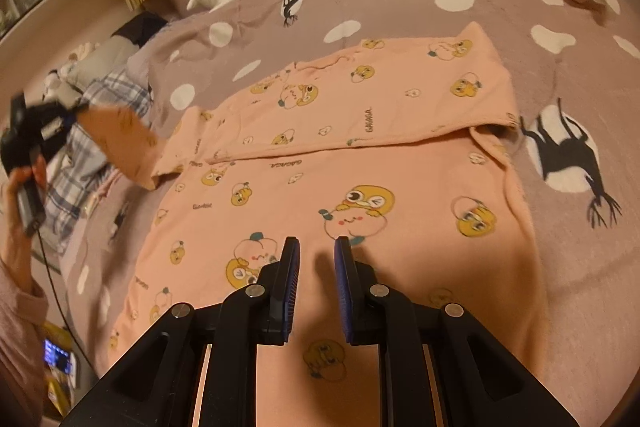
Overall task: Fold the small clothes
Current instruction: 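Lay the sleeve across the shirt body and open the left tool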
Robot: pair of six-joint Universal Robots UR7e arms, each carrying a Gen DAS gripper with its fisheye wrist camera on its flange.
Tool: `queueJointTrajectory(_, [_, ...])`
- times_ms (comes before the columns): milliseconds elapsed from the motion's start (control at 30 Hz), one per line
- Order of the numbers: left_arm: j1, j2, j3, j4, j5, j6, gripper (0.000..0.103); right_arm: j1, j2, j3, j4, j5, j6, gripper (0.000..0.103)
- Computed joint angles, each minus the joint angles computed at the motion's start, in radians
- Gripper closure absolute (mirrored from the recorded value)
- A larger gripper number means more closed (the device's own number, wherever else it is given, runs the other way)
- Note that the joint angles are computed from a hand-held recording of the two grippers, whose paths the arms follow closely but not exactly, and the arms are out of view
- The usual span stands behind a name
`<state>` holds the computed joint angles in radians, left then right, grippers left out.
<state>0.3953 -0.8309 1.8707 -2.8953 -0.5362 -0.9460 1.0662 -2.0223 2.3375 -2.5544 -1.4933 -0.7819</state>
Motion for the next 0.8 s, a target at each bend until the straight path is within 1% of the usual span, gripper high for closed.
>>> queueJointTrajectory(67, [-0.003,0.085,-0.102,-0.019,-0.066,0.083,0.097,-0.032,-0.022,-0.004,0.025,0.037,-0.004,0.086])
queueJointTrajectory(133, [-0.004,0.172,-0.21,0.003,-0.122,0.138,0.097,-0.064,-0.042,-0.01,0.051,0.071,-0.01,0.086])
queueJointTrajectory(233, [0.001,0.299,-0.358,0.077,-0.199,0.176,0.096,-0.116,-0.068,-0.021,0.085,0.12,-0.019,0.086])
queueJointTrajectory(300, [0.006,0.379,-0.453,0.161,-0.242,0.172,0.095,-0.154,-0.082,-0.032,0.106,0.149,-0.023,0.086])
queueJointTrajectory(333, [0.011,0.42,-0.496,0.194,-0.264,0.171,0.09,-0.168,-0.09,-0.032,0.112,0.158,-0.025,0.086])
queueJointTrajectory(367, [0.019,0.457,-0.539,0.235,-0.297,0.17,0.088,-0.179,-0.093,-0.036,0.118,0.163,-0.026,0.086])
queueJointTrajectory(400, [0.025,0.484,-0.571,0.271,-0.322,0.16,0.081,-0.187,-0.096,-0.038,0.122,0.166,-0.026,0.086])
queueJointTrajectory(433, [0.035,0.512,-0.608,0.31,-0.357,0.154,0.062,-0.201,-0.1,-0.042,0.13,0.173,-0.029,0.085])
queueJointTrajectory(467, [0.043,0.533,-0.636,0.344,-0.394,0.148,0.05,-0.209,-0.102,-0.05,0.151,0.174,-0.038,0.077])
queueJointTrajectory(500, [0.048,0.553,-0.663,0.375,-0.424,0.14,0.035,-0.22,-0.106,-0.053,0.156,0.18,-0.039,0.073])
queueJointTrajectory(533, [0.052,0.561,-0.664,0.382,-0.444,0.148,0.034,-0.235,-0.111,-0.055,0.161,0.194,-0.038,0.065])
queueJointTrajectory(633, [0.051,0.56,-0.648,0.379,-0.472,0.187,0.034,-0.248,-0.11,-0.066,0.176,0.212,-0.03,0.064])
queueJointTrajectory(667, [0.049,0.545,-0.624,0.36,-0.479,0.197,0.034,-0.249,-0.109,-0.068,0.176,0.213,-0.027,0.064])
queueJointTrajectory(733, [0.043,0.5,-0.543,0.283,-0.476,0.21,0.033,-0.24,-0.102,-0.074,0.174,0.211,-0.016,0.064])
queueJointTrajectory(767, [0.039,0.474,-0.497,0.241,-0.466,0.209,0.032,-0.231,-0.096,-0.076,0.172,0.206,-0.009,0.064])
queueJointTrajectory(800, [0.036,0.441,-0.446,0.202,-0.451,0.201,0.029,-0.222,-0.089,-0.08,0.17,0.201,-0.002,0.064])
